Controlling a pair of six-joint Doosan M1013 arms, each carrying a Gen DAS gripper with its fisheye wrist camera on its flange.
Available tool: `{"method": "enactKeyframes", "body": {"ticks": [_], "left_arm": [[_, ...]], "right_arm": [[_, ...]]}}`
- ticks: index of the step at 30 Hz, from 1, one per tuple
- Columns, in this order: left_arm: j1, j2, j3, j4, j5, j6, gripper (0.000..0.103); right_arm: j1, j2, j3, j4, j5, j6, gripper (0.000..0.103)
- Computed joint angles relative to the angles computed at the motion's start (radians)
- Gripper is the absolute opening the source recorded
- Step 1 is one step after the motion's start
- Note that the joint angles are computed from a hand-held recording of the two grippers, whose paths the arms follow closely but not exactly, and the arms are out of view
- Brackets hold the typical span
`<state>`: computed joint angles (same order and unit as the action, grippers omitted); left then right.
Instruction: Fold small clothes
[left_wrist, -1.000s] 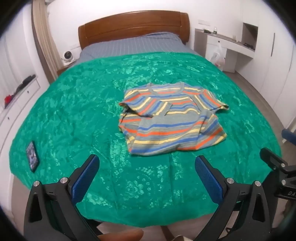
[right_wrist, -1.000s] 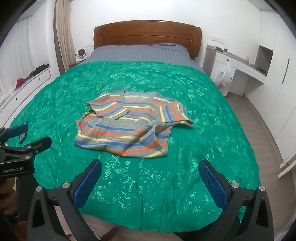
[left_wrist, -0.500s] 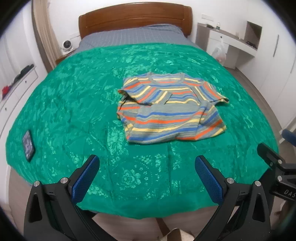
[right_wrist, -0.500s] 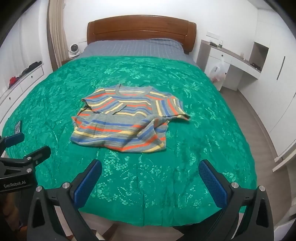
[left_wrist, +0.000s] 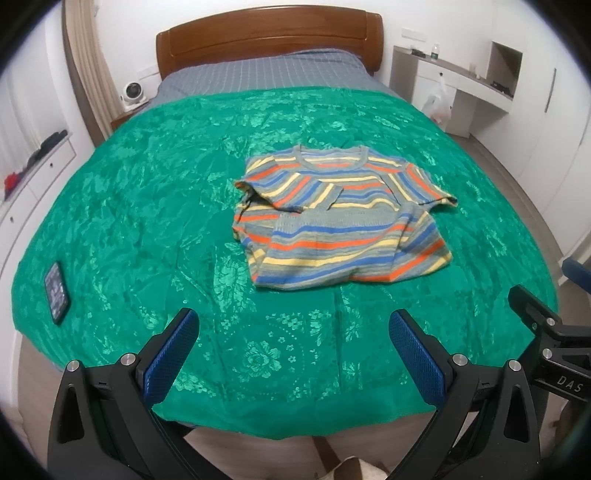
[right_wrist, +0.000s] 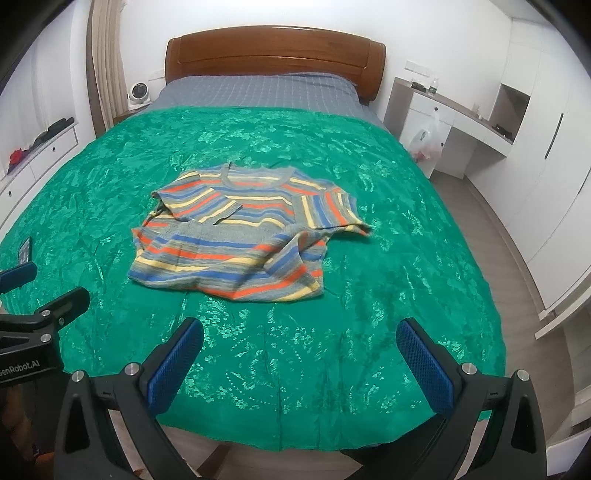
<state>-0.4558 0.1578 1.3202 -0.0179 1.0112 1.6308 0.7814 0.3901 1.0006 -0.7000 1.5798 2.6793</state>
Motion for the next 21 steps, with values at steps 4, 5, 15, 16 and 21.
{"method": "enactKeyframes", "body": {"ticks": [4,5,15,16,21], "left_arm": [[0.001,0.0,0.0,-0.003,0.002,-0.003,0.103],[0.001,0.0,-0.001,-0.005,0.003,-0.003,0.103],[-0.003,-0.003,0.001,0.017,-0.011,-0.014,0.103],[-0.003,-0.003,0.0,0.018,-0.011,-0.015,0.103],[-0.004,-0.002,0.0,0.024,-0.012,-0.019,0.103]], "right_arm": [[0.002,0.003,-0.003,-0.008,0.01,-0.006,0.103],[0.002,0.004,-0.003,-0.009,0.012,-0.006,0.103],[0.001,0.006,-0.01,-0.014,0.024,-0.007,0.103],[0.001,0.006,-0.01,-0.016,0.024,-0.006,0.103],[0.004,0.01,-0.02,-0.031,0.036,-0.014,0.103]]}}
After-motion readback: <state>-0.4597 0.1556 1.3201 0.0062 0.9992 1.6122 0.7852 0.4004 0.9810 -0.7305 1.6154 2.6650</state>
